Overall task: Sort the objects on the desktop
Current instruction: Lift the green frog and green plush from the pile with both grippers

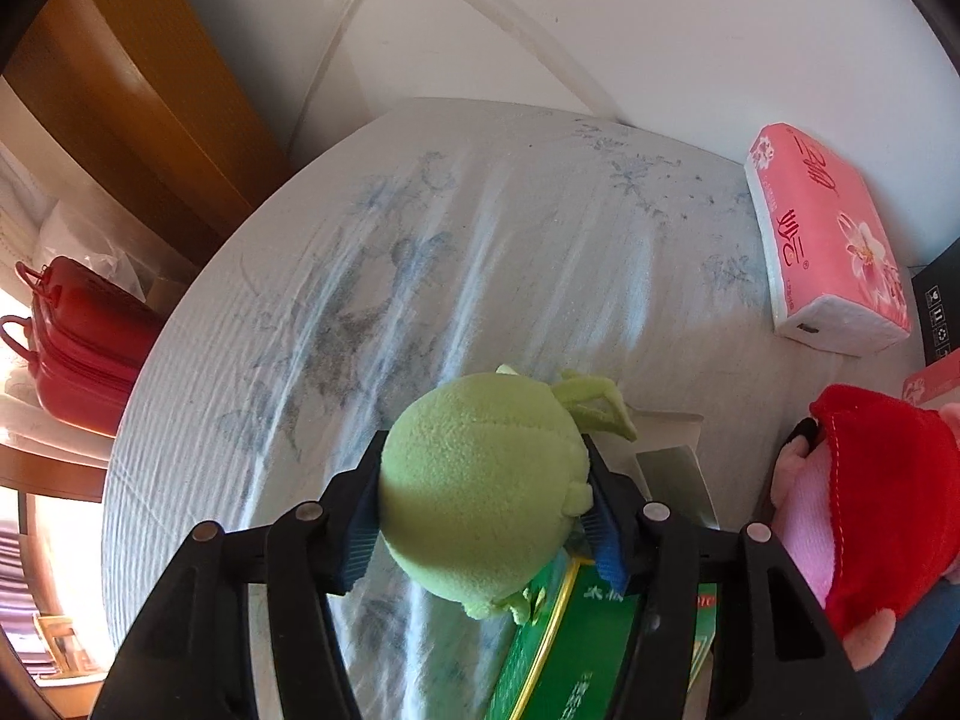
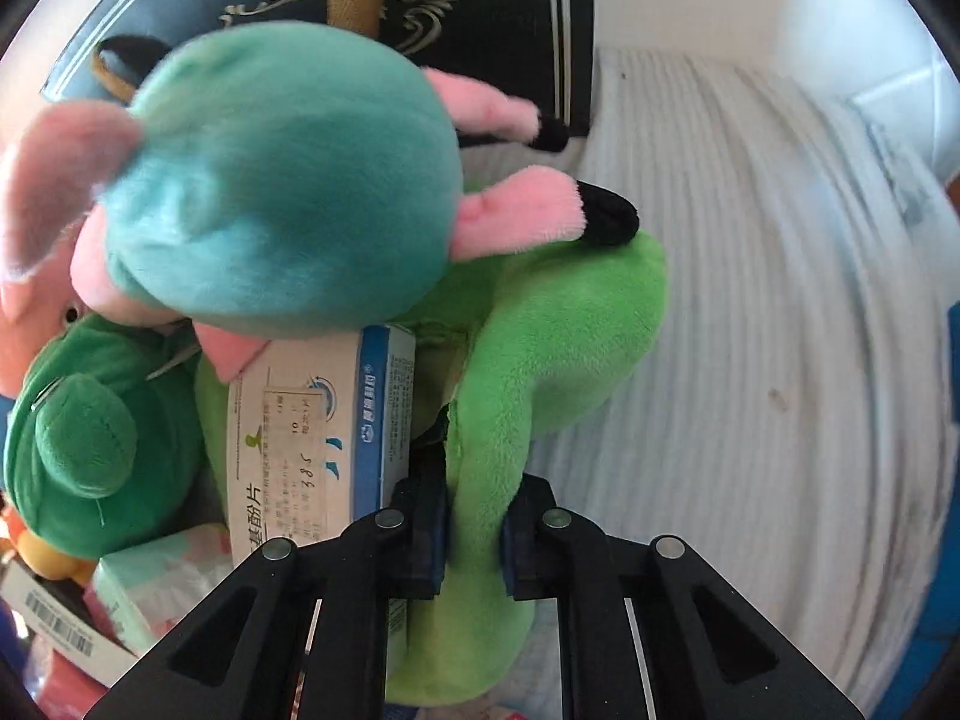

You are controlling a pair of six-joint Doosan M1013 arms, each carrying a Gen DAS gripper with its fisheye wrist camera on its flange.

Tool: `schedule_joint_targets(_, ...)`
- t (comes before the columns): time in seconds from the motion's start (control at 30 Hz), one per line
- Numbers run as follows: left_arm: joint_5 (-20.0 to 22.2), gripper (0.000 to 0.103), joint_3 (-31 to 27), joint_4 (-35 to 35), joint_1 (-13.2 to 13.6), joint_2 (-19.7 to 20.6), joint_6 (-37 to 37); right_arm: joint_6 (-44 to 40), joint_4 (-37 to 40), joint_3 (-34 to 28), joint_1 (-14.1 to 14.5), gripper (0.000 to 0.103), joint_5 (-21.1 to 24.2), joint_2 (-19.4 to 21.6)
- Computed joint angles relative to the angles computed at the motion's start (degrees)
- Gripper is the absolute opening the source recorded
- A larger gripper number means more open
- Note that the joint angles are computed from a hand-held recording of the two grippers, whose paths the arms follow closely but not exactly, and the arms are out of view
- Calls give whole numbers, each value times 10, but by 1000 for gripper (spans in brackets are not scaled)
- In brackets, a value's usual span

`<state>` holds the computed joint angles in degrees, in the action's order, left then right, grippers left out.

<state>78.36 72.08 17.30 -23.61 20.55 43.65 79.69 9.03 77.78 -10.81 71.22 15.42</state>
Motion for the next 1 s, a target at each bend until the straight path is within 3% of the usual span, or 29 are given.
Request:
schedule_joint_targets(0.17, 11, 57, -6, 19, -8, -31, -8, -21, -139, -12, 32, 12, -58, -27)
schedule_joint_targets(0.33, -3, 57, -17, 39, -6, -65, -4, -44, -161, -36, 31, 12, -78, -56)
schedule_joint_targets(0.47, -6, 57, -18, 62, -32, -94, -5, -40, -162, -38, 38, 12, -94, -85)
schedule_joint_targets(0.7, -12, 57, 5, 108, -106, -163, -23, -65, -122, -24, 29, 13, -95, -161)
schedule_joint_targets(0.87, 9, 57, 21, 174, -192, -203, -58, -93, -77, 1, 11, 13, -99, -221)
schedule_joint_targets(1.0, 36, 57, 43, 232, -267, -222, -118, -135, -20, 23, -25, 13, -101, -269)
